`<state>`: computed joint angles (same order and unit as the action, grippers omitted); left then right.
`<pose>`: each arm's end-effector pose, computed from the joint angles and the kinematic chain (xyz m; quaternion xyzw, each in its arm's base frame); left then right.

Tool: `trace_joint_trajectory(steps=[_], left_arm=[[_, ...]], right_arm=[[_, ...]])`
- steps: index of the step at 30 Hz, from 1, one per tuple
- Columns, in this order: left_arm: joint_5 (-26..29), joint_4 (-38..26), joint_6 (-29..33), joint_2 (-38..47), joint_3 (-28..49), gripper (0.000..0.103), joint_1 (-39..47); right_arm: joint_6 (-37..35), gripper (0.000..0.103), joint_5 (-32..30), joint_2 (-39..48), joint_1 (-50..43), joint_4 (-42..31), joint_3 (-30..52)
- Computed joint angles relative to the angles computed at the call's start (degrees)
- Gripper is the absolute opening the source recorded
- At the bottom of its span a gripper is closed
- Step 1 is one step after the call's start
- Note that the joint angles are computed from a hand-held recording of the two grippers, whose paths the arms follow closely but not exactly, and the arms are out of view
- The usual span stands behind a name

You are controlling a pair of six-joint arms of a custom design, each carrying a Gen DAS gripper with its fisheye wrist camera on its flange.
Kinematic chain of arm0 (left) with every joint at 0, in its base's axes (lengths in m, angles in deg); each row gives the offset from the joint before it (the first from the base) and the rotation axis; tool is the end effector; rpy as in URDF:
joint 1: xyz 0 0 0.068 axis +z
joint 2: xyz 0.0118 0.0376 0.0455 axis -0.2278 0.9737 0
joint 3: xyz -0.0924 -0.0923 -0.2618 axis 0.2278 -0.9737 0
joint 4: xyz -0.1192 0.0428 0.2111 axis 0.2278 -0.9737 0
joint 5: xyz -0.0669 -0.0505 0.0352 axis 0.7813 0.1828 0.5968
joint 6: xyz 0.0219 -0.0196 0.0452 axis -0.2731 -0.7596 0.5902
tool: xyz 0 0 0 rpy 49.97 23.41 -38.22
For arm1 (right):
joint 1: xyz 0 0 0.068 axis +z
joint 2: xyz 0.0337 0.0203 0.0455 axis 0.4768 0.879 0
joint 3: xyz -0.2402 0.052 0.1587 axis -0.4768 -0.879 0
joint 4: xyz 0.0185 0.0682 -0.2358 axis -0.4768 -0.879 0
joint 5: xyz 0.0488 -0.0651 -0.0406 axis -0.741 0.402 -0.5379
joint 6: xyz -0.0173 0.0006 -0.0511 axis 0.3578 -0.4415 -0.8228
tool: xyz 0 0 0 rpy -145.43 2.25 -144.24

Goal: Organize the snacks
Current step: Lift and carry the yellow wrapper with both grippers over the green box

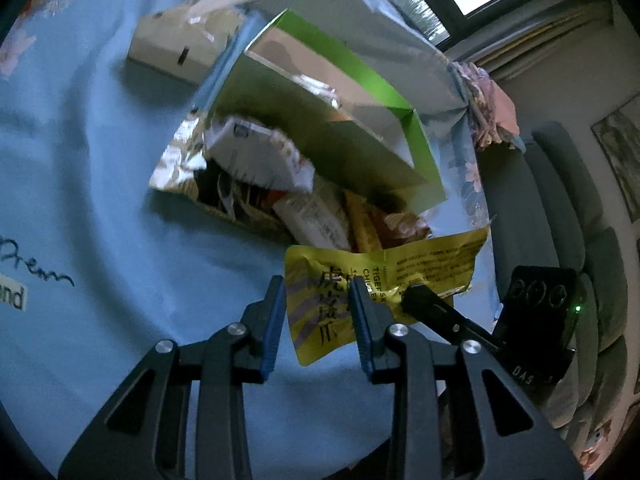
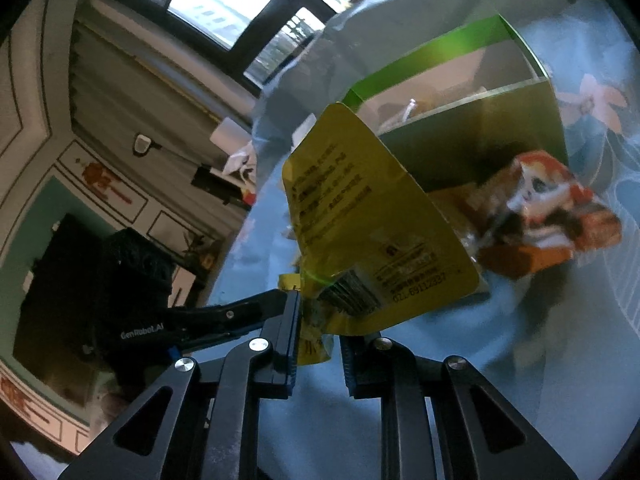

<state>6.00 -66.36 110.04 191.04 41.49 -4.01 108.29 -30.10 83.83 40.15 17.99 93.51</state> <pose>0.3784 0.0340 0.1236 0.1900 0.8912 -0.3823 0.1531 0.2619 0.0650 0.0763 0.1430 0.8464 0.3384 0.3856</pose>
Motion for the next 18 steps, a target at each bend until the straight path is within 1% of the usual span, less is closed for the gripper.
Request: trace_joint_trajectory(steps=[5, 10, 14, 18], left_arm=[[1.1, 2.1, -1.9, -1.5, -0.6, 0.032, -0.9], [2.2, 4.1, -4.5, -2.4, 0.0, 0.032, -2.5], [2.5, 4.8, -6.5, -2.4, 2.5, 0.032, -4.2], [3.1, 7.0, -9.3, -2.5, 4.9, 0.032, -6.5]], right_arm=[[-1.2, 0.019, 0.4, -3.0, -0.3, -2.4, 0.6], [-2.9, 0.017, 0.4, -6.4, -1.9, -4.4, 0.5], [-4.2, 0.017, 0.3, -8.7, -3.4, -7.3, 1.7], [-5.2, 0.017, -0.2, -11.1, -5.6, -11.0, 4.2]])
